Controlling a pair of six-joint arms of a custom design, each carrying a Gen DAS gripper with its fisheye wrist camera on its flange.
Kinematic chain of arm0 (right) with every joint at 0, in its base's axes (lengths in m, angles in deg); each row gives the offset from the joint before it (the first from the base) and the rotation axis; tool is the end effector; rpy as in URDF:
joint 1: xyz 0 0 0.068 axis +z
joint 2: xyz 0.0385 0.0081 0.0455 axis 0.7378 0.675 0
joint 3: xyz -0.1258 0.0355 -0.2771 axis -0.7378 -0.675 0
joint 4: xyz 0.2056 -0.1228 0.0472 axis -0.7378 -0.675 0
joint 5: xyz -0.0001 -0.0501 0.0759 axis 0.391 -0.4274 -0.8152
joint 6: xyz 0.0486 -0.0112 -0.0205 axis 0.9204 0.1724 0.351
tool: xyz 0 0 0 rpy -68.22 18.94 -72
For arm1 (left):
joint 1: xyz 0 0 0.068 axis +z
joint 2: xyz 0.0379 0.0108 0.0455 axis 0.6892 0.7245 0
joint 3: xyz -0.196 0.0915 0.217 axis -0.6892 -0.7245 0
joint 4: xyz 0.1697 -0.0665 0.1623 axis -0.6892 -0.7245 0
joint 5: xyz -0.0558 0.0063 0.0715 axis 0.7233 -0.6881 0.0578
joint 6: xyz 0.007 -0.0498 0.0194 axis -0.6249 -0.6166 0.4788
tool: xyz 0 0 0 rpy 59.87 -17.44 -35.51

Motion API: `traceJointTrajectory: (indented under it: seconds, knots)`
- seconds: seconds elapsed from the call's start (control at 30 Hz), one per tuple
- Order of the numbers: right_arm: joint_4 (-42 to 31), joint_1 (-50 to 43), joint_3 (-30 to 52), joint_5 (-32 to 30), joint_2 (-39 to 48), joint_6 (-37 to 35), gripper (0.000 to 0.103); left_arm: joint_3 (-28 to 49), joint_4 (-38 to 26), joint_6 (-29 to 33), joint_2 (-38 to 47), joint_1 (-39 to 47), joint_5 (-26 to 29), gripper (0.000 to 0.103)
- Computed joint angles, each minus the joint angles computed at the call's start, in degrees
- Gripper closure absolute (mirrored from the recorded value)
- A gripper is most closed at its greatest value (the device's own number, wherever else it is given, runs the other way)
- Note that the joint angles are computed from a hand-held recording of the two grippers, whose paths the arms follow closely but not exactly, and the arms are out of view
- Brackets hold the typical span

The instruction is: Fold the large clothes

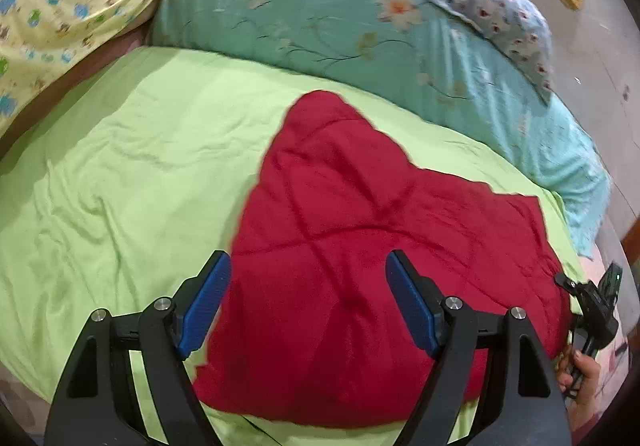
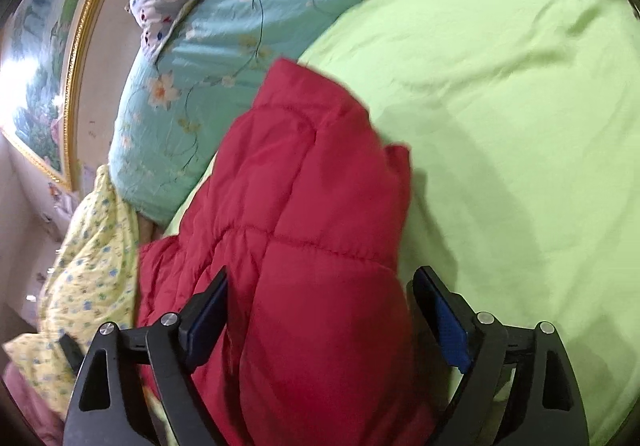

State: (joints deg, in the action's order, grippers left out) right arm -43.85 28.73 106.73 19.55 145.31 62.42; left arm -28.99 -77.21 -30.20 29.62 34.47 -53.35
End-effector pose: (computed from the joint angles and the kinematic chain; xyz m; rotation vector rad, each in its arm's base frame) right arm 0.2270 -0.0569 0.2224 0.5573 2.2663 0.7163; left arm 0.2521 -0.0453 0.2702 -0.0284 2.3318 -0.3648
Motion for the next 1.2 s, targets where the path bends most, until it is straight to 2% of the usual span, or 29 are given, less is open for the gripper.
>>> traceJointTrajectory:
  seconds: [0.13,0.3,0.47,0.6,0.8,1.0,1.2]
  knots:
    - [-3.68,6.95,-0.82,16.78,-10.72,-0.49,0.011,-0.18,-0.9,0.39,-1.44,-4.07,0.79,0.023]
    - [-9.4,16.27,0.02,31.32,-20.63,-1.44,0.011,-0.15,-1.41,0.92,-2.08,-10.22,-0.05,0.023]
    - [-14.98,29.16,4.77,39.39,-21.21,-2.48,0.011,-0.67,-1.31,1.4,-2.43,-14.28,-0.17,0.023]
    - [-17.6,38.41,8.52,40.91,-16.93,-2.4,0.011,-0.93,-1.5,2.09,-2.51,-15.78,0.02,0.023]
    - [-18.75,46.16,12.34,43.05,-9.05,-2.72,0.011,-0.94,-1.84,3.51,0.07,-16.64,-1.93,0.023]
    - [-18.55,46.68,13.92,42.92,-1.85,-4.42,0.011,-0.12,-0.42,4.04,5.8,-17.24,-6.1,0.023]
    - [-17.17,42.38,15.3,40.91,4.34,-6.34,0.011,3.89,-0.11,4.39,11.21,-15.17,-5.8,0.021]
